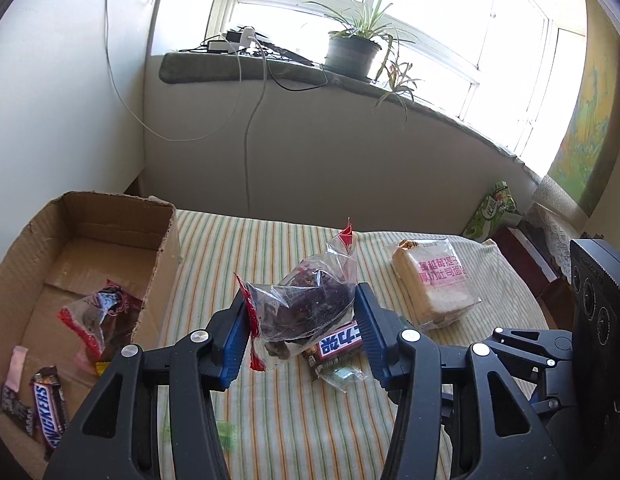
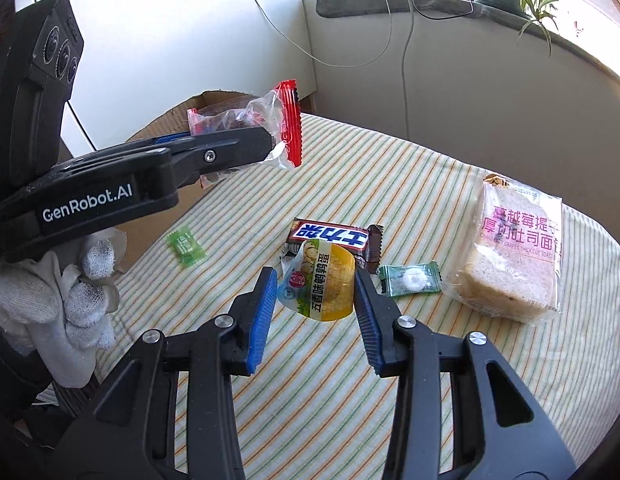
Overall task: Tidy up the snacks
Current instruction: 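Carry the dried fruit bag into the box and open the left tool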
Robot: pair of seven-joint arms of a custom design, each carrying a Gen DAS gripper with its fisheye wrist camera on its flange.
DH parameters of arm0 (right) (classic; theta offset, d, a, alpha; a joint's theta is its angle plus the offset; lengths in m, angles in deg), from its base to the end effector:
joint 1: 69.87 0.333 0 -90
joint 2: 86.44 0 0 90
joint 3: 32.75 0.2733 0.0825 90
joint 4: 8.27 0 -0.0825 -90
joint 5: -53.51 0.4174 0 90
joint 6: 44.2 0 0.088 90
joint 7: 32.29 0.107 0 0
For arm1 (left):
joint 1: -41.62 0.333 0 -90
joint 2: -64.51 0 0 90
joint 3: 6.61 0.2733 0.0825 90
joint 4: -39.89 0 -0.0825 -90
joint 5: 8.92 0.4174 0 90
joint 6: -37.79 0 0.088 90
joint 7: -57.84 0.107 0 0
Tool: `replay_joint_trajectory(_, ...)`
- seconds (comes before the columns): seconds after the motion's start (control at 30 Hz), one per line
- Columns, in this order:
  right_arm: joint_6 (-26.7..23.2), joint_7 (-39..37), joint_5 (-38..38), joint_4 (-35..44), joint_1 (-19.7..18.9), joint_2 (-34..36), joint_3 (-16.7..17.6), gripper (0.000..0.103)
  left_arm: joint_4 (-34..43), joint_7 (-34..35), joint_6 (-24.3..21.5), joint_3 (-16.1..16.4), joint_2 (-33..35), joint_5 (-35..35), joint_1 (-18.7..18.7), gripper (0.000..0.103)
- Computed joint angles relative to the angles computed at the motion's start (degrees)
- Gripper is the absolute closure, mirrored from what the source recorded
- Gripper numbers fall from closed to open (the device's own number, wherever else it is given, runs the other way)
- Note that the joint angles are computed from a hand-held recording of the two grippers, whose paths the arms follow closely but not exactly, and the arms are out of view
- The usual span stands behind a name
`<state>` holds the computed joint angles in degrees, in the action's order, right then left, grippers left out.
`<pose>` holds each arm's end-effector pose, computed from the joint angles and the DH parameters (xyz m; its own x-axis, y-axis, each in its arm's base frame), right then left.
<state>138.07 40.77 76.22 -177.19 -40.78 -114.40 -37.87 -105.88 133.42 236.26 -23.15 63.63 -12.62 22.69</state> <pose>0.3808 0.1359 0.3119 0.3344 -0.9375 -0.0959 -0.7346 -0.1956 -0.6497 0.4312 -0.2978 0.3204 -0.3907 -0.8909 0.2318 -0.6334 0.0775 -0.7700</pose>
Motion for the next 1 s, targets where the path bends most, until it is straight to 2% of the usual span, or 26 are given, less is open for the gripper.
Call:
replay_joint_trajectory(0.2,0.9,1.6,-0.2,2.6,1.8,2.0,1.8,0.062,-4.8,1.4,1.2,-1.5,-5.3,-3.3,2.4,0.054)
replay_joint_trajectory(0.27,1.0,1.8,-0.3,3.4,2.6,2.6,2.2,0.062,-6.4,-0.7,1.3,-0.7,-7.0,-1.5,3.1,0.054)
replay_joint_trajectory(0.37,1.1,2.0,-0.6,4.8,3.9,3.7,2.7,0.062,-8.4,-1.7,1.6,-1.6,-9.1,-1.2,5.6,0.054)
replay_joint_trajectory(0.5,1.7,1.7,-0.4,7.3,7.2,6.4,1.7,0.062,-10.5,-2.9,2.0,-2.2,-11.2,-0.6,8.6,0.054)
replay_joint_trajectory(0.6,1.7,1.2,-0.1,9.2,9.1,8.2,1.4,0.062,-12.0,-2.4,2.1,-3.8,-12.9,-1.9,11.4,0.054)
replay_joint_trajectory(0.67,1.4,1.1,-0.1,10.4,9.3,9.1,2.4,0.062,-12.8,-3.3,2.3,-3.3,-13.6,-1.5,12.2,0.054)
replay_joint_trajectory(0.8,1.0,-1.1,1.5,14.1,12.8,12.3,0.6,0.062,-14.3,-4.1,2.2,-3.6,-14.8,-1.5,14.5,0.054)
replay_joint_trajectory(0.87,0.8,-1.6,2.2,15.9,12.6,13.9,1.8,0.062,-15.0,-4.6,2.2,-3.4,-15.3,-1.2,15.2,0.054)
replay_joint_trajectory(1.0,0.0,-4.7,5.2,19.7,14.1,17.3,1.9,0.062,-15.7,-5.4,2.0,-2.6,-15.7,0.1,16.3,0.054)
